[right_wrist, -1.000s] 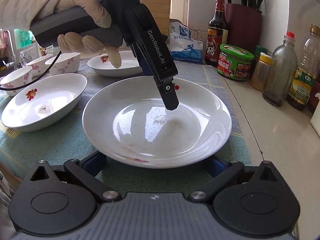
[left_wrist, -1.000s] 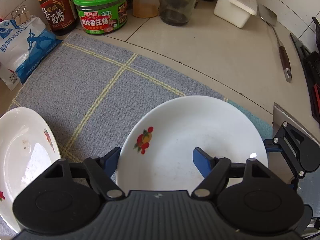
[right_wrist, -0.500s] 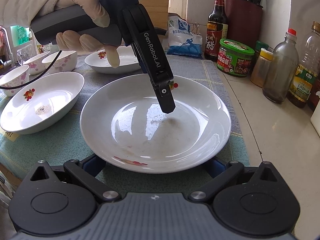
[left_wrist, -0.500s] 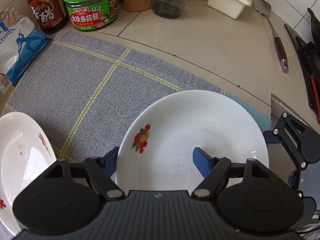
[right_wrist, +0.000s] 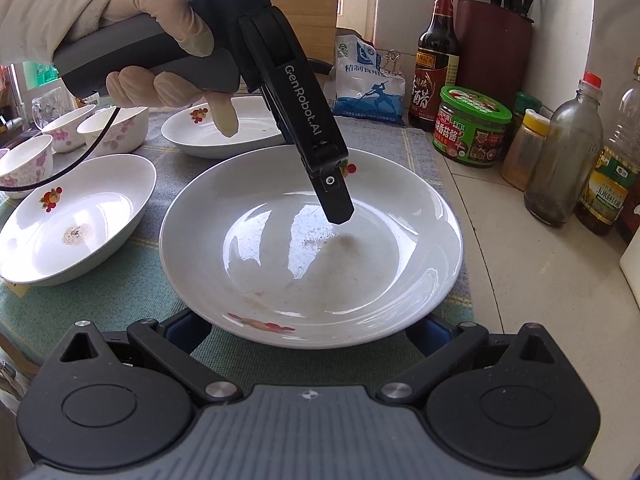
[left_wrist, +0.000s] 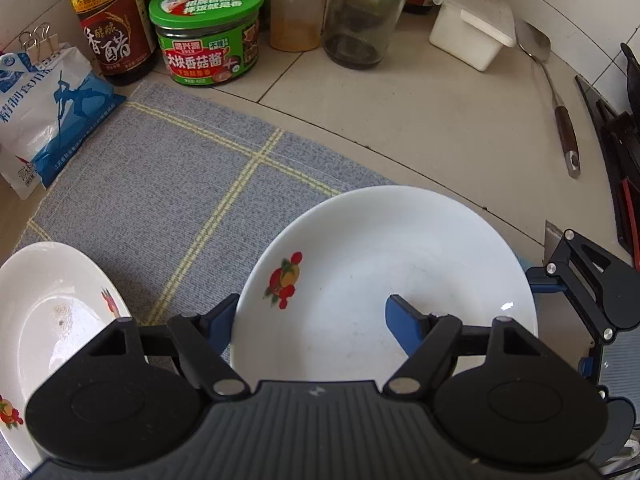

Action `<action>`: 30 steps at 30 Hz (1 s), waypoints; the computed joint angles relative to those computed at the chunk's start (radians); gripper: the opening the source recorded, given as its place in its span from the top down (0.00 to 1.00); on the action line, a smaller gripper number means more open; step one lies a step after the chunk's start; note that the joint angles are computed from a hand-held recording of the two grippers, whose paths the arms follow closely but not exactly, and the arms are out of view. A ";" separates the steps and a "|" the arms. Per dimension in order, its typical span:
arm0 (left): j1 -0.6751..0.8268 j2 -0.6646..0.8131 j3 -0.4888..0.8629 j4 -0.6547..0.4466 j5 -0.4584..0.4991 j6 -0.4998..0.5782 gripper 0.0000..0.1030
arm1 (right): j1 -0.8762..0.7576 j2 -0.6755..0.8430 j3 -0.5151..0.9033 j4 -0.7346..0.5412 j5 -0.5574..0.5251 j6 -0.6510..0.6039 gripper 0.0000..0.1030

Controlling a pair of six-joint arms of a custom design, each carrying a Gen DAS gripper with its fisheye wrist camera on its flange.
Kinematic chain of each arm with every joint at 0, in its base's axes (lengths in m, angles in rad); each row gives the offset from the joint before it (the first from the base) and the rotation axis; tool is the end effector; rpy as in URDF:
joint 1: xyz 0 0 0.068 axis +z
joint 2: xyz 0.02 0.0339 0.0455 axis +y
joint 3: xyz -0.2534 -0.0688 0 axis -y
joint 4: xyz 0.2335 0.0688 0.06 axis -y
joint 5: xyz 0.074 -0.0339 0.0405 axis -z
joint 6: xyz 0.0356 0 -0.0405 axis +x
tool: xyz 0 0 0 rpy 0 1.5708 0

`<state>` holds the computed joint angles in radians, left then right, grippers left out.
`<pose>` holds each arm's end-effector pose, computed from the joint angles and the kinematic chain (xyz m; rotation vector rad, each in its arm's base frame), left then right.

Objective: Organize plates and bowls

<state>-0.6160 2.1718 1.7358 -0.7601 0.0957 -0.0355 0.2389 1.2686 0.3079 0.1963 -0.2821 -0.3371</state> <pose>0.3574 -0.2572 0.1764 0.8263 2.6774 -0.2971 0.1975 0.0583 0.1235 -0.7902 2.1750 0.2792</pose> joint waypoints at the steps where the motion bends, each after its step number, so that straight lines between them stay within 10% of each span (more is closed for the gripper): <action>1: 0.004 0.006 0.010 -0.001 -0.002 -0.002 0.26 | -0.005 0.010 0.010 0.003 -0.004 -0.011 0.00; 30: 0.098 0.391 0.632 -0.201 0.003 0.018 0.26 | -0.129 0.454 0.409 -0.021 -0.126 -0.144 0.00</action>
